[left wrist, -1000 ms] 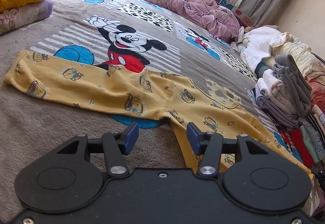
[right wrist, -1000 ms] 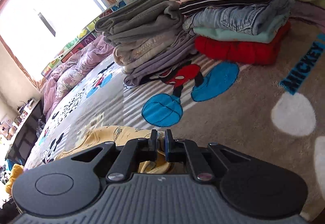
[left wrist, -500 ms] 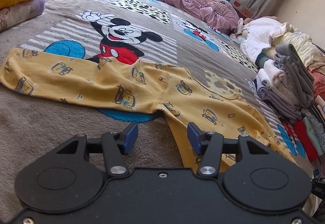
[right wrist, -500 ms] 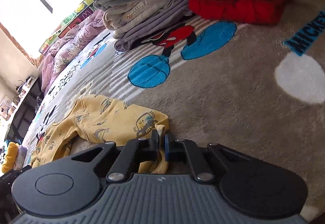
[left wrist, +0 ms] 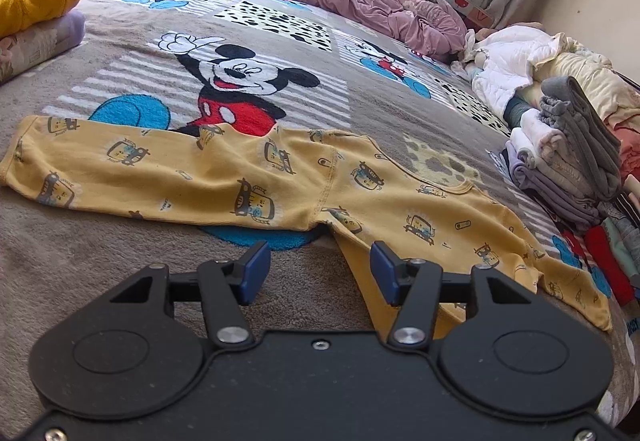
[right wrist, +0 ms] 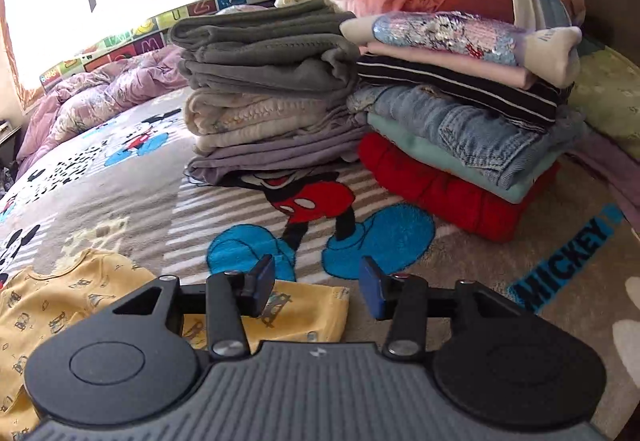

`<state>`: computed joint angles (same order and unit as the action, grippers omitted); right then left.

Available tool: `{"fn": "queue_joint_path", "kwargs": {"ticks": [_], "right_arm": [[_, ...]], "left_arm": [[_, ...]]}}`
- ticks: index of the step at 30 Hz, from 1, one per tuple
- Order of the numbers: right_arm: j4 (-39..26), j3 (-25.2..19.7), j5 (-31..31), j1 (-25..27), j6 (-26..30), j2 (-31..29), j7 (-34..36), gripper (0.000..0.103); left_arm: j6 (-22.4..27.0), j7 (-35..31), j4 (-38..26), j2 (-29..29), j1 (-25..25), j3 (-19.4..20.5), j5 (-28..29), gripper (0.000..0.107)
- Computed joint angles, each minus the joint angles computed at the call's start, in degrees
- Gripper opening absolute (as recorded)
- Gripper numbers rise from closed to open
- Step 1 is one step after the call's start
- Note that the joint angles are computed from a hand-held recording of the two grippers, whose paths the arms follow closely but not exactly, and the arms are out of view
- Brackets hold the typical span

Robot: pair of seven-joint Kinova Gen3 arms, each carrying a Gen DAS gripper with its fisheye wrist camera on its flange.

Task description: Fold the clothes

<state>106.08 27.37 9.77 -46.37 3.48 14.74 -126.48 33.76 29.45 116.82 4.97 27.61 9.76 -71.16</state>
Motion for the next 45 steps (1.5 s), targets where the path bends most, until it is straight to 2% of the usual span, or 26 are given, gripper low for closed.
{"fn": "queue_joint_path", "kwargs": {"ticks": [1, 3, 7, 9, 11, 14, 16, 18, 19, 20, 21, 22, 23, 24, 26, 27, 29, 31, 33, 36, 37, 38, 39, 41, 43, 45], "right_arm": [[2.1, 0.3, 0.6, -2.1, -2.3, -0.9, -1.1, 0.048], [5.9, -2.4, 4.5, -3.8, -7.0, -2.6, -3.7, 0.048], [9.8, -13.0, 13.8, -2.4, -13.8, -3.5, -5.5, 0.046], [8.5, -18.3, 18.4, -0.6, -12.8, -2.8, -5.5, 0.047], [6.9, -23.7, 21.2, 1.6, -11.0, -1.9, -4.7, 0.048], [4.2, -30.6, 19.0, 4.1, -7.2, -0.4, 1.2, 0.055], [4.3, -31.2, 15.0, 3.5, -7.0, -0.1, 5.9, 0.055], [5.3, -28.2, 12.5, 0.6, -8.2, -0.3, 7.8, 0.054], [5.5, -27.2, 12.3, -0.2, -8.4, -0.2, 7.3, 0.048], [5.8, -26.8, 11.2, 0.0, -8.8, 0.0, 5.9, 0.03], [6.0, -27.6, 10.7, 1.4, -9.1, 0.3, 3.6, 0.023], [6.9, -28.7, 10.5, 3.2, -10.4, 0.2, 1.3, 0.019], [7.9, -29.0, 10.2, 4.4, -12.0, 0.0, -1.1, 0.017], [9.0, -30.4, 10.3, 6.7, -14.1, -0.1, -3.4, 0.017], [11.7, -33.7, 8.7, 12.0, -18.7, -0.6, -8.0, 0.016], [13.6, -35.4, 6.5, 14.6, -21.0, -1.3, -10.4, 0.016], [17.6, -38.4, 2.5, 19.9, -25.7, -2.9, -15.0, 0.016], [21.7, -41.6, 1.9, 25.3, -30.3, -3.6, -19.7, 0.016], [24.3, -45.0, 5.1, 30.6, -32.0, -3.7, -24.3, 0.017], [27.9, -49.5, 7.9, 37.3, -35.6, -2.0, -28.4, 0.024], [29.1, -49.5, 8.4, 37.9, -37.4, -1.2, -29.8, 0.032], [29.9, -49.1, 8.5, 37.9, -39.4, -0.6, -30.4, 0.032], [30.0, -48.0, 8.6, 36.8, -40.5, -0.4, -30.2, 0.036], [29.9, -46.6, 8.6, 35.2, -41.9, -0.3, -29.5, 0.057], [29.9, -45.5, 7.1, 33.4, -43.9, -0.1, -28.1, 0.072], [28.3, -43.6, 7.7, 31.3, -42.6, -0.1, -28.2, 0.075]], "left_arm": [[-0.2, -0.4, -0.2, 0.1, 0.9, -0.4, 0.0, 0.054], [0.5, -1.7, -0.7, 0.2, 4.7, -2.5, -0.5, 0.054], [-0.1, -8.2, -1.8, 0.1, 15.3, -10.6, 2.4, 0.054], [1.0, -10.2, -2.1, -0.2, 18.0, -11.2, 3.1, 0.055], [1.3, -10.0, -1.4, -1.2, 16.4, -7.8, 2.4, 0.059], [2.2, -7.6, 0.0, -3.2, 11.4, 0.2, 0.8, 0.061], [3.2, -4.5, 1.1, -3.9, 8.0, 5.5, -1.0, 0.062], [3.2, -2.4, 1.9, -4.2, 4.2, 10.7, -2.3, 0.062], [4.4, -2.1, 1.4, -3.3, 2.8, 13.4, -2.5, 0.062], [5.1, -2.0, 0.8, -1.8, 0.8, 16.1, -2.8, 0.061], [6.1, -1.2, 0.3, -0.2, -1.1, 18.7, -3.7, 0.061], [6.5, -0.2, -0.1, 1.4, -3.3, 21.3, -4.9, 0.057], [7.7, 1.2, -0.4, 3.5, -5.0, 23.6, -6.2, 0.039], [8.9, 3.3, -0.1, 4.8, -5.6, 24.9, -7.1, 0.015], [10.5, 7.9, 0.3, 4.5, -4.5, 24.1, -7.6, 0.01], [10.5, 10.3, 0.8, 3.9, -2.8, 22.2, -7.7, 0.004], [10.1, 14.9, 2.4, 0.5, 1.6, 17.0, -7.7, 0.004], [6.9, 19.6, 4.9, -4.6, 3.9, 12.6, -5.9, 0.004], [3.3, 24.3, 7.8, -8.2, 2.6, 11.9, -4.5, 0.004], [0.3, 31.2, 10.9, -10.4, -2.8, 15.9, -2.4, 0.006], [0.2, 33.6, 11.8, -10.8, -4.4, 17.7, -2.6, 0.01], [0.3, 35.9, 12.5, -11.2, -5.1, 18.7, -2.8, 0.027], [0.6, 38.2, 13.2, -11.4, -4.7, 18.8, -3.2, 0.05], [3.5, 42.9, 13.4, -10.4, -0.9, 17.2, -6.2, 0.055], [7.8, 44.8, 12.3, -7.9, 4.4, 14.5, -7.3, 0.055], [12.1, 43.0, 10.6, -5.5, 8.4, 12.4, -5.7, 0.055]]}}
